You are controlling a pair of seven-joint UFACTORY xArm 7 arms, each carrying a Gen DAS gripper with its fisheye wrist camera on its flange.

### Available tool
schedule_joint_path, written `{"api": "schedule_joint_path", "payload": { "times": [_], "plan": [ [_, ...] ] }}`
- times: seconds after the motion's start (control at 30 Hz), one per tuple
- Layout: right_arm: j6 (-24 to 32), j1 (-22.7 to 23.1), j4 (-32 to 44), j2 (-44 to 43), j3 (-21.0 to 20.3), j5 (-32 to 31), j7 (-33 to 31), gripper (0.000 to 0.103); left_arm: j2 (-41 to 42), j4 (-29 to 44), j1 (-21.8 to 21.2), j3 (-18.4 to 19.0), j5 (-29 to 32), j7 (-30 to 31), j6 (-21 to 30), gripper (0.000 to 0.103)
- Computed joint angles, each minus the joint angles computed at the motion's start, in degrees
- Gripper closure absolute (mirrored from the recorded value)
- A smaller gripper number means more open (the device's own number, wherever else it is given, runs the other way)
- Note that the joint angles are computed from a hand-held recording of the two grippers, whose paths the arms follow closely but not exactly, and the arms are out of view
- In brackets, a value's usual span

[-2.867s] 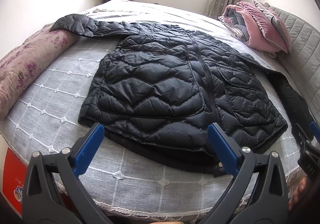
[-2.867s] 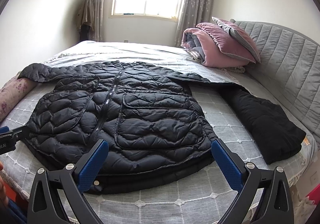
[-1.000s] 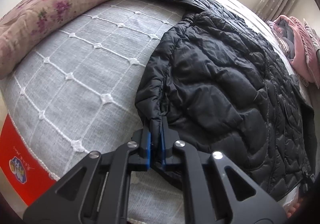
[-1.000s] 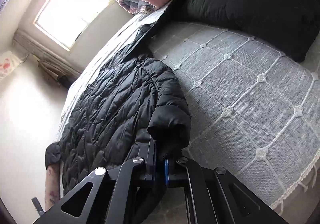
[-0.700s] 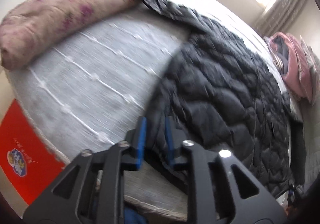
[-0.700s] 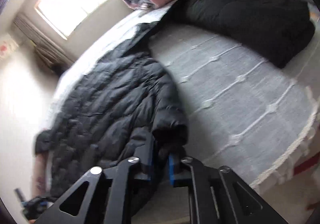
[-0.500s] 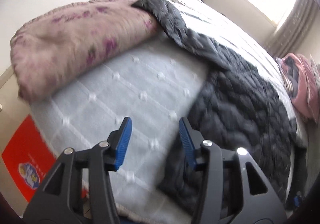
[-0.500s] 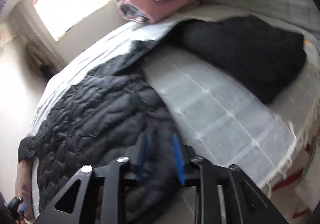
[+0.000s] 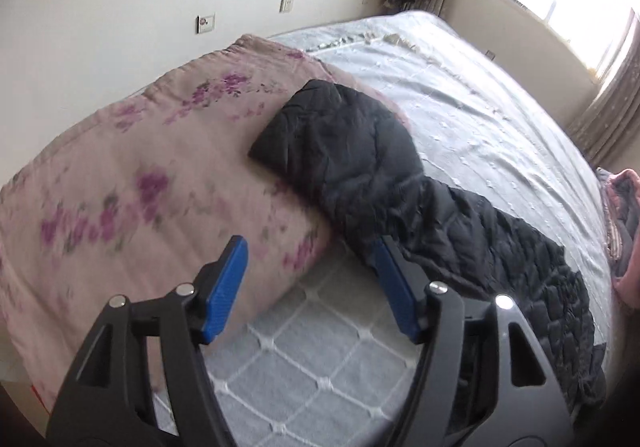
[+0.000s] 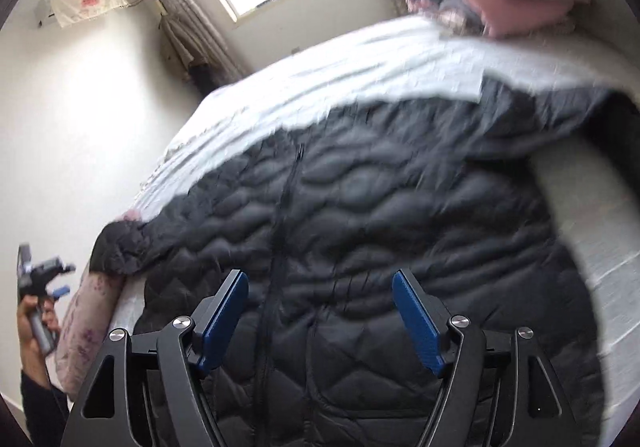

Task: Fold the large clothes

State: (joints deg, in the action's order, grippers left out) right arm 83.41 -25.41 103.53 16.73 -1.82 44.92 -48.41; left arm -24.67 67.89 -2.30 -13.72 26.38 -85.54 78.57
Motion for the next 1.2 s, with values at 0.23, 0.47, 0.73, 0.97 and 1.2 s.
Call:
{"api": "schedule_joint_path", "payload": {
  "times": [0.23, 0.47, 0.73, 0.97, 1.2],
  "plan": [
    [-3.62, 0.28, -0.57, 0.48, -0.14, -0.85, 1.89, 0.027, 4.58, -1.91, 2.64, 5.35, -4.1, -0.1, -2.34, 0.044],
    [-2.59, -0.87, 2.41, 2.71, 0.25, -1.49, 2.98, 0.027, 6.4, -0.08, 2.69, 3.68, 2.82, -5.48, 1.63, 0.102],
    [-0.43, -2.76, 4.41, 3.66, 0.87, -0.61, 3.44, 0.027, -0.74, 1.6, 2.24, 1.68, 12.0, -3.87, 11.19, 0.103],
    [0.77, -3.52, 5.31, 4.4, 0.93, -0.72, 4.01, 0.027, -4.48, -6.44, 2.83, 5.16, -1.29, -3.65, -4.99, 0.078],
    [1.25, -4.25, 7.38, 5.59, 1.51, -1.04, 5.12, 0.027, 2.94, -4.55, 5.27, 4.96, -2.61, -5.44, -9.47, 0.04]
  ]
}}
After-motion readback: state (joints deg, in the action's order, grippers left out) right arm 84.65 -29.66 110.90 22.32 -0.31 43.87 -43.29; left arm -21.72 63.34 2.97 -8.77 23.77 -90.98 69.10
